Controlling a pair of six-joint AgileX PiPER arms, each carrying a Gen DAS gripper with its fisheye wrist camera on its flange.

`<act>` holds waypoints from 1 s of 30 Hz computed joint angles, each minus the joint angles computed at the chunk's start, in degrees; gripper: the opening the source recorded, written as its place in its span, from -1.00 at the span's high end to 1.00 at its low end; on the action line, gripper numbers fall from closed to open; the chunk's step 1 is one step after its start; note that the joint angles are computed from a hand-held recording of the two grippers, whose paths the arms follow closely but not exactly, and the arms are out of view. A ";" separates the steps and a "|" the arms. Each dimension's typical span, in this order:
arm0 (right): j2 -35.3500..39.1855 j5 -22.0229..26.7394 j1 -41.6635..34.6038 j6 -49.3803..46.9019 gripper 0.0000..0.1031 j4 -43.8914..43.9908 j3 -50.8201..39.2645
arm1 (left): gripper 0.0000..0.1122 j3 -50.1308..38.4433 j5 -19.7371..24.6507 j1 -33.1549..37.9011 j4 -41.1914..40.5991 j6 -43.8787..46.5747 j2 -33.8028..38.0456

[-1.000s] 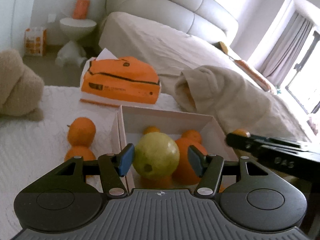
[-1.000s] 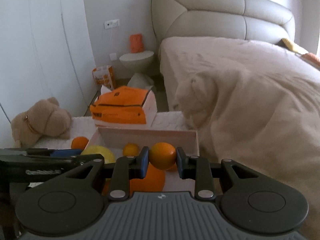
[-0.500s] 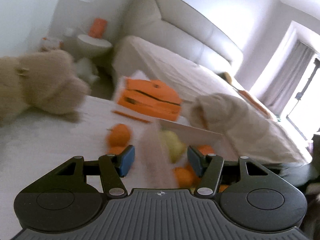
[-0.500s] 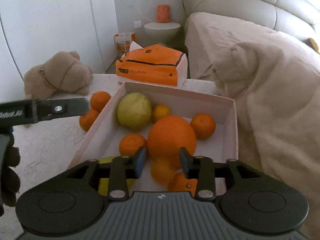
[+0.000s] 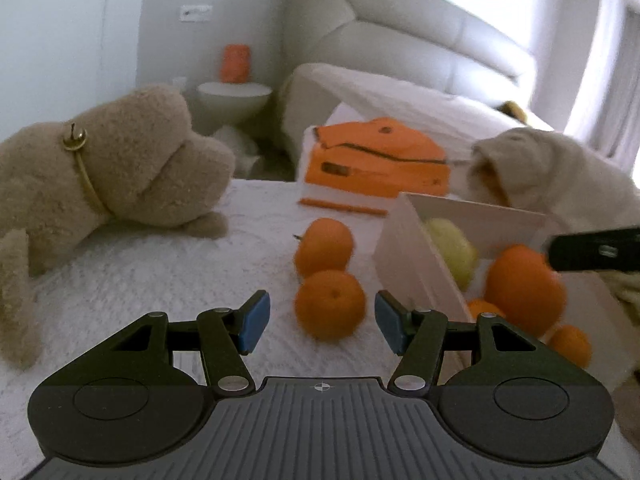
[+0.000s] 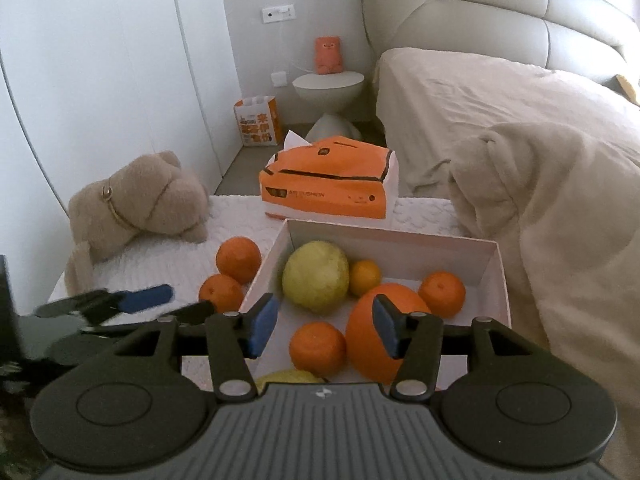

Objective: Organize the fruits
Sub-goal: 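Move both grippers back to tangerines beside the teddy bear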

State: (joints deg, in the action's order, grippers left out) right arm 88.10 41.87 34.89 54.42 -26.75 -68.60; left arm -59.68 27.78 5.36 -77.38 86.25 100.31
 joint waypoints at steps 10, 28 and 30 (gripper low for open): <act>2.68 3.77 1.38 -1.32 -0.29 -1.72 -4.21 | -0.01 -4.49 5.08 1.26 0.36 -4.26 5.69; 32.37 19.78 5.38 -14.24 -0.33 2.95 -43.80 | 0.60 9.71 27.45 32.14 -5.32 16.32 -2.18; 38.91 24.71 5.44 -15.84 -0.32 3.23 -53.20 | 0.59 9.43 28.71 33.33 -4.96 16.93 -0.66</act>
